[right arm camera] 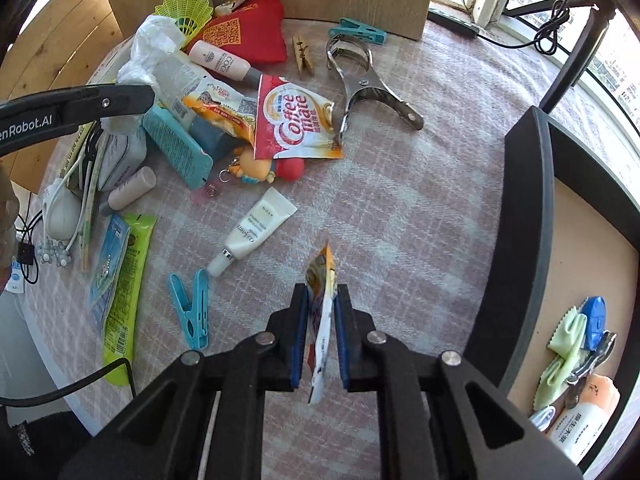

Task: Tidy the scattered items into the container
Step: 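Grasp the white plastic bag with the left gripper while the right gripper grasps a Coffee-mate sachet, then carry the bag and sachet into the black tray and open both grippers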

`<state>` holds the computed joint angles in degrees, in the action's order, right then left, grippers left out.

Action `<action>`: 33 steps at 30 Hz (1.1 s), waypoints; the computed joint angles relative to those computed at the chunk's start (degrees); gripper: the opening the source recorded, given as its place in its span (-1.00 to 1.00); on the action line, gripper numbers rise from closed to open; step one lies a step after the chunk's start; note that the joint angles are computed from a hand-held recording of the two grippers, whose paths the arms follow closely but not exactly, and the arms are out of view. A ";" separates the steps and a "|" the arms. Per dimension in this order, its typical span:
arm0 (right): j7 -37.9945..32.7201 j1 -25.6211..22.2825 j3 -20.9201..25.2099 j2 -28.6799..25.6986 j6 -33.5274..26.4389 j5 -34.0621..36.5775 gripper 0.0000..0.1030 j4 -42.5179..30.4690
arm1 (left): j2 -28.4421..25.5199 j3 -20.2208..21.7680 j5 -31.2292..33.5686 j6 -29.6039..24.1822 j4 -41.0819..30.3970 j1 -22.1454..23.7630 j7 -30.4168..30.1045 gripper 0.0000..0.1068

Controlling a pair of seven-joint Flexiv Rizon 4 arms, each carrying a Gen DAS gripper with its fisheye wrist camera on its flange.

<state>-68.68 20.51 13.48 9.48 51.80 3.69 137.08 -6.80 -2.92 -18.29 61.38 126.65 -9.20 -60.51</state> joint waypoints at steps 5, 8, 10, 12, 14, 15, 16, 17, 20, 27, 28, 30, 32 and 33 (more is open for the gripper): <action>0.99 -2.04 -0.94 4.23 -0.81 -0.55 -0.75 0.45 | 2.57 -1.46 -3.94 -0.37 1.08 -1.63 3.37 -0.42; 1.66 -3.89 -1.97 6.01 -1.65 -2.32 -0.75 0.55 | 3.46 -2.33 -5.62 -1.31 1.14 -3.46 4.82 -0.42; 1.00 -5.66 -3.22 6.55 -0.91 -3.34 -0.75 1.48 | 3.69 -2.90 -6.50 -2.20 0.90 -4.77 4.95 -0.42; 1.31 -7.46 -3.98 6.99 -0.59 -4.44 -0.75 2.00 | 3.57 -3.67 -7.65 -2.85 0.62 -6.23 5.21 -0.42; 1.61 -9.35 -4.69 8.70 -1.39 -5.20 -0.75 2.64 | 3.34 -4.53 -7.92 -2.57 0.39 -7.90 4.95 -0.42; 1.62 -10.32 -5.16 9.43 -1.73 -5.51 -0.75 2.88 | 3.28 -5.05 -8.88 -2.52 0.40 -8.77 5.25 -0.42; 1.57 -11.26 -5.67 9.96 -1.94 -5.81 -0.75 3.06 | 3.23 -5.61 -10.38 -2.79 0.42 -9.62 5.95 -0.42; 1.43 -12.24 -6.18 10.41 -2.25 -6.21 -0.75 3.11 | 3.12 -6.14 -11.28 -3.53 0.24 -10.49 6.44 -0.41; 1.72 -15.36 -7.46 10.67 -2.52 -7.98 -0.74 3.07 | 2.99 -7.62 -11.63 -3.47 0.29 -13.56 6.50 -0.41; 1.63 -21.22 -9.70 11.53 -2.69 -10.07 -0.74 3.86 | 2.79 -10.16 -9.63 -3.01 0.82 -19.85 5.92 -0.41; 1.63 -21.85 -9.89 11.52 -2.61 -10.24 -0.74 4.07 | 2.63 -10.39 -8.49 -2.70 0.67 -20.58 5.29 -0.41; 1.26 -22.84 -10.35 11.65 -2.61 -10.17 -0.74 4.43 | 2.17 -10.75 -6.18 -1.98 0.31 -21.77 3.96 -0.41; 1.06 -23.65 -10.62 11.72 -2.48 -10.05 -0.74 4.77 | 1.90 -11.07 -5.49 -2.30 -0.01 -22.56 3.46 -0.41; 1.00 -23.98 -10.71 11.73 -2.43 -9.97 -0.74 4.90 | 1.87 -11.19 -5.29 -2.37 -0.08 -22.89 3.28 -0.41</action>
